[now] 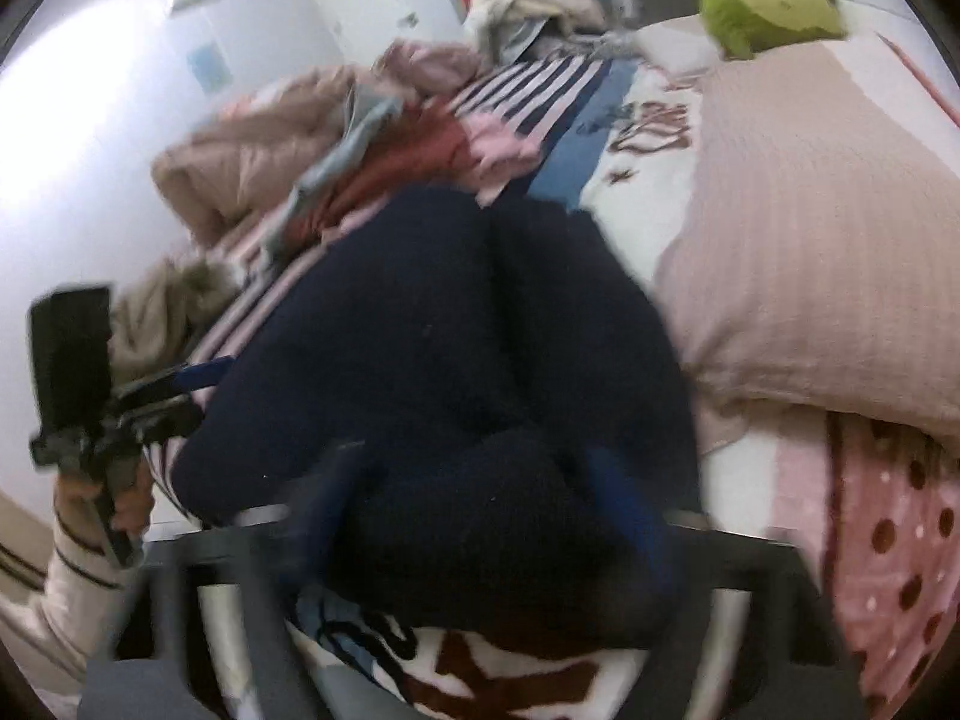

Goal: Fold small clothes

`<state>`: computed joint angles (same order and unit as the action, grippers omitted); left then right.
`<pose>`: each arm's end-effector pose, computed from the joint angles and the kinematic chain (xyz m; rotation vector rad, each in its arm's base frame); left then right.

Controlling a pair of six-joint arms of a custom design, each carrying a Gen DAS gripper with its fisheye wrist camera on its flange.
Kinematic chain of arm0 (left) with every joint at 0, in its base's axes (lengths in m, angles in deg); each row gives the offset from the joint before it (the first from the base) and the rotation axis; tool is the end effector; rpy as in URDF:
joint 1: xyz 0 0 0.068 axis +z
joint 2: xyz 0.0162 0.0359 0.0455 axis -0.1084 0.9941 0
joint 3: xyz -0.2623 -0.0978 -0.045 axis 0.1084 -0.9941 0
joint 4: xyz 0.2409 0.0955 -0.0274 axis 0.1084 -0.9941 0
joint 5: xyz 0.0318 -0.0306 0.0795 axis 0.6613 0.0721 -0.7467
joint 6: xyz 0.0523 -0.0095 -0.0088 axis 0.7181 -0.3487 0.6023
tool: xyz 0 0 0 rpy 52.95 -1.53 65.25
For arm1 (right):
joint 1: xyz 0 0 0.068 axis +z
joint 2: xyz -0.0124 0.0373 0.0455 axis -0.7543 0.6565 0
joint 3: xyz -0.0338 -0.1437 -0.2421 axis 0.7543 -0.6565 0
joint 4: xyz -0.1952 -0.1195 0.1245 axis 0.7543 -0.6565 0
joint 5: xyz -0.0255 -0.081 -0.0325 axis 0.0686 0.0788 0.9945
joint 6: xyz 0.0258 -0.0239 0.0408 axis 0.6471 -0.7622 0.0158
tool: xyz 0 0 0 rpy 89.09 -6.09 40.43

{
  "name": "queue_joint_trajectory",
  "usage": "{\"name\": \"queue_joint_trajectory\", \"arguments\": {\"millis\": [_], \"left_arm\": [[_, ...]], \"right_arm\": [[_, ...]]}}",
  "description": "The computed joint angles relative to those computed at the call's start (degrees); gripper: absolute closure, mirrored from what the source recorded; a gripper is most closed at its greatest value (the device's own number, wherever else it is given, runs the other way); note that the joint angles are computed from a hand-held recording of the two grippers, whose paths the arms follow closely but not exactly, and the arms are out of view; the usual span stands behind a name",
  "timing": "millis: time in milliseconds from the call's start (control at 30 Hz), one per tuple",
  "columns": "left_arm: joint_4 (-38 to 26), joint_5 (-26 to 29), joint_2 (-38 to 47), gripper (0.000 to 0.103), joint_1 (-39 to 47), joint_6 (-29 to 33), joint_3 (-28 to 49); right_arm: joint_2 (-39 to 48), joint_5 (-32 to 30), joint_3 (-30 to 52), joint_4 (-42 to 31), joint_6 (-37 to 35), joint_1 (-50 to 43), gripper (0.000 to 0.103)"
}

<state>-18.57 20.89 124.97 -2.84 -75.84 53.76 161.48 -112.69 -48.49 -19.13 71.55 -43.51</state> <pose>0.2602 -0.0102 0.0429 0.2079 2.2735 -0.9661 0.2507 0.0424 0.0820 -0.4687 2.4136 0.6812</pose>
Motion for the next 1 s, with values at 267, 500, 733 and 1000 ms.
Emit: {"name": "queue_joint_trajectory", "arguments": {"millis": [267,500,733,1000], "left_arm": [[-2.1,5.8,6.7,0.005,-6.3,-6.0,10.1],[-0.6,2.5,10.5,0.015,-10.4,-13.3,12.5],[9.8,1.1,5.6,0.054,-8.3,-18.7,4.2],[-22.8,9.7,-10.7,0.053,11.9,7.8,0.4]], "right_arm": [[-15.3,5.7,-6.1,-2.4,-2.0,-4.9,0.085],[-3.7,2.9,-4.4,-3.7,-6.5,-11.5,0.077],[-6.9,-6.9,-6.1,-5.6,-8.3,-20.8,0.048],[-4.4,-15.1,-1.1,-13.7,-8.7,-16.2,0.021]]}}
